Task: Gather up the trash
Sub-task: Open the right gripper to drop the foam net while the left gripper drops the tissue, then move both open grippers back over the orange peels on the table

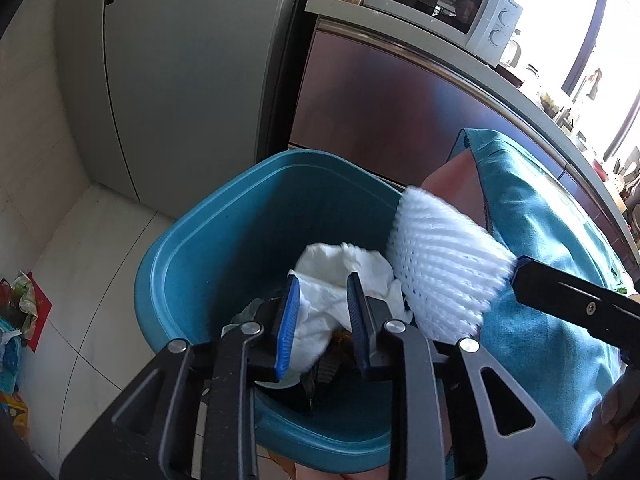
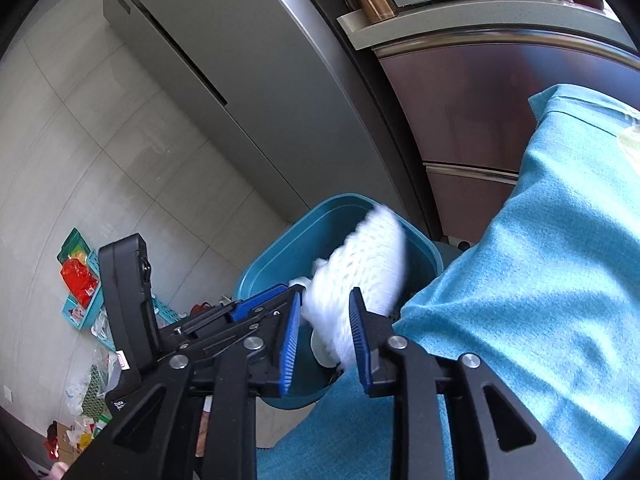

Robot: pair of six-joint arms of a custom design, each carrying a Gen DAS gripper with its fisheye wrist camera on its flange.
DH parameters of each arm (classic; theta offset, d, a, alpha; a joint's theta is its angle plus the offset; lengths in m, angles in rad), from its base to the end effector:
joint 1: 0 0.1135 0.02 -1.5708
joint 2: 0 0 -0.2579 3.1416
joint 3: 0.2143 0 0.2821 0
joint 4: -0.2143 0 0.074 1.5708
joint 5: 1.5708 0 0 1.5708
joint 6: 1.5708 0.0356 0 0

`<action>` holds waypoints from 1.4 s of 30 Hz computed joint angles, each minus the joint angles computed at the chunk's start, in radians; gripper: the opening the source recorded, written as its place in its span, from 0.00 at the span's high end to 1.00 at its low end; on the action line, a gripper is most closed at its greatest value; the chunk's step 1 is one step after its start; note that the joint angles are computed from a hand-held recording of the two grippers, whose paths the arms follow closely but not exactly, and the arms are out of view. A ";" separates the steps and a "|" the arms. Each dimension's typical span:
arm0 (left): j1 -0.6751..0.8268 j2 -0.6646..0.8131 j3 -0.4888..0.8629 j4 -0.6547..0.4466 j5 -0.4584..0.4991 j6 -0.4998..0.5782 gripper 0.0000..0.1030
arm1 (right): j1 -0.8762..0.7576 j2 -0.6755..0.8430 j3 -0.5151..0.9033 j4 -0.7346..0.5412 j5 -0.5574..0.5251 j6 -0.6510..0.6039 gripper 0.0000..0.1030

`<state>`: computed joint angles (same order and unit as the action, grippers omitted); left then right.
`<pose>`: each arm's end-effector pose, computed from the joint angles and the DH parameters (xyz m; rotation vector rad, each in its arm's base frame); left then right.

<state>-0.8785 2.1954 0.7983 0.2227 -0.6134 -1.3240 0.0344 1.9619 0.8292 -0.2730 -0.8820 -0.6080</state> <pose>0.2183 -0.2312 -0.0335 -0.6854 2.3285 -0.0867 0.3043 0.0380 0.0324 -0.8926 2.3698 1.0863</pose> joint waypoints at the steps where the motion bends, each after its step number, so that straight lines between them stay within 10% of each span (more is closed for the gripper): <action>1: 0.002 0.005 0.002 0.004 0.002 -0.003 0.77 | -0.004 -0.001 0.000 -0.004 -0.004 -0.003 0.76; 15: -0.074 -0.060 -0.031 -0.011 -0.072 -0.042 0.74 | -0.094 0.021 0.032 -0.118 -0.042 -0.137 0.76; 24: -0.191 -0.145 -0.009 0.013 -0.162 0.048 0.59 | -0.287 -0.019 0.046 -0.331 -0.079 -0.437 0.70; 42: -0.289 0.155 0.591 -0.036 -0.006 0.423 0.51 | -0.766 0.172 0.399 -0.669 -0.109 -0.733 0.65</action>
<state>-1.1677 2.3507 1.3893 0.1872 -0.6195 -0.9006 -0.7312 2.1338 1.2281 -0.9417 -0.9913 -1.3408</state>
